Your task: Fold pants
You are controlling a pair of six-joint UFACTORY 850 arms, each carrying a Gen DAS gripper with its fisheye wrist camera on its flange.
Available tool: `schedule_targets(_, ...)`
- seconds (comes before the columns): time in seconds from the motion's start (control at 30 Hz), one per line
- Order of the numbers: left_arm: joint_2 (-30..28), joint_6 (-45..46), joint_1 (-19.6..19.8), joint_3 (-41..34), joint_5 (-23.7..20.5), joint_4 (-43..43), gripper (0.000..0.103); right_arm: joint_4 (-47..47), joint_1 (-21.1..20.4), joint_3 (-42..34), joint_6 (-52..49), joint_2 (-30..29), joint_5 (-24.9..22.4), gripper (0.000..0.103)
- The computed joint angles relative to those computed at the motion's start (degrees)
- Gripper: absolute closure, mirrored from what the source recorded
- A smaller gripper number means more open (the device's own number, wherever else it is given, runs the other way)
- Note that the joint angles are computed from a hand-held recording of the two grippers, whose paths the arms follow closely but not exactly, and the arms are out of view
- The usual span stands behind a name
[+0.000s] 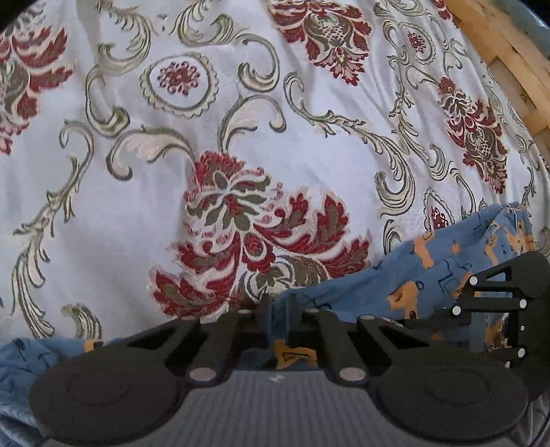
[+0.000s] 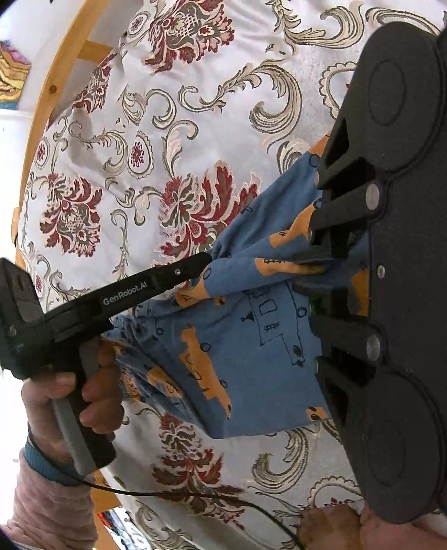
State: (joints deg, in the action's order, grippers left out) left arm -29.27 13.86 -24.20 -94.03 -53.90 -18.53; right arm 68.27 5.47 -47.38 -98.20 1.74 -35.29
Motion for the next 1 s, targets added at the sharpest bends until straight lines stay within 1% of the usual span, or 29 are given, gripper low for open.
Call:
schedule_targets(0.1,1.03,1.15,-0.4,0.92,2.55,0.25,0.098,0.45,-0.2,-0.21,0.82,-0.27,-0.27,0.092)
schedule_targets(0.2,1.11,2.07,-0.58,0.53,4.54,0.45,0.098,0.91,-0.36,-0.4,1.98,-0.48,-0.54,0.089)
schedule_targets(0.23,0.71,2.18,-0.45,-0.01,4.54,0.13,0.098,1.09,-0.41,-0.52,2.59,-0.62,-0.49,0.087)
schedule_targets(0.3,-0.08,2.11,0.06,-0.85,4.62,-0.64,0.098,1.5,-0.65,-0.87,3.52,-1.12,-0.59,0.087)
schedule_targets(0.37,-1.88,2.19,0.96,-2.59,2.86,-2.63,0.098,2.08,-0.85,-1.31,4.43,-1.7,-0.35,0.087)
schedule_targets(0.4,-2.32,1.89,1.38,-2.78,2.82,-3.08,0.098,2.47,-0.93,-1.56,4.7,-1.97,-0.21,0.087)
schedule_targets(0.43,-2.69,2.33,1.77,-2.85,2.96,-3.86,0.098,2.76,-0.92,-1.71,4.93,-2.11,0.14,0.087)
schedule_targets(0.5,-2.79,2.08,2.04,-2.43,4.78,-4.7,0.098,3.14,-1.03,-2.35,5.75,-2.7,0.44,0.087)
schedule_targets(0.53,-2.49,2.38,2.17,-1.9,5.9,-5.64,0.098,2.99,-0.9,-2.71,6.29,-2.98,1.13,0.088)
schedule_targets(0.57,-2.01,3.19,2.21,-1.13,7.32,-6.5,0.098,2.4,-0.68,-3.0,7.0,-3.24,2.05,0.091)
schedule_targets(0.6,-1.52,4.58,2.07,-0.42,8.76,-6.8,0.098,2.83,-0.4,-3.01,6.95,-3.27,3.59,0.093)
schedule_targets(0.67,-0.99,5.35,1.95,0.51,10.36,-5.78,0.098,3.42,-0.11,-3.13,7.49,-3.4,5.91,0.094)
schedule_targets(0.73,-0.84,5.54,1.79,1.29,11.79,-5.45,0.098,3.82,0.58,-3.08,8.47,-3.45,9.5,0.093)
schedule_targets(0.77,-0.82,5.71,1.74,1.59,12.33,-5.43,0.098,3.56,1.13,-3.05,9.39,-3.51,11.68,0.092)
schedule_targets(0.8,-0.82,6.4,1.75,1.84,12.76,-5.81,0.098,4.13,1.73,-2.82,9.79,-3.44,14.41,0.088)
schedule_targets(0.83,-0.78,7.1,1.79,1.99,13.07,-5.99,0.098,5.31,2.11,-2.5,9.66,-3.17,16.6,0.076)
schedule_targets(0.87,-0.94,8.31,1.91,1.86,12.73,-6.99,0.098,7.31,2.34,-2.21,8.33,-2.83,17.81,0.073)
schedule_targets(0.93,-1.04,10.28,2.49,1.62,11.7,-9.24,0.097,14.13,2.19,-1.3,1.59,-1.69,18.01,0.073)
schedule_targets(0.97,-0.96,10.78,2.59,1.69,11.75,-9.52,0.097,17.35,2.13,-0.66,-2.02,-0.93,17.07,0.073)
schedule_targets(1.0,-0.77,11.75,2.68,1.73,11.75,-9.52,0.097,18.62,1.93,-0.37,-4.01,-0.58,15.51,0.073)
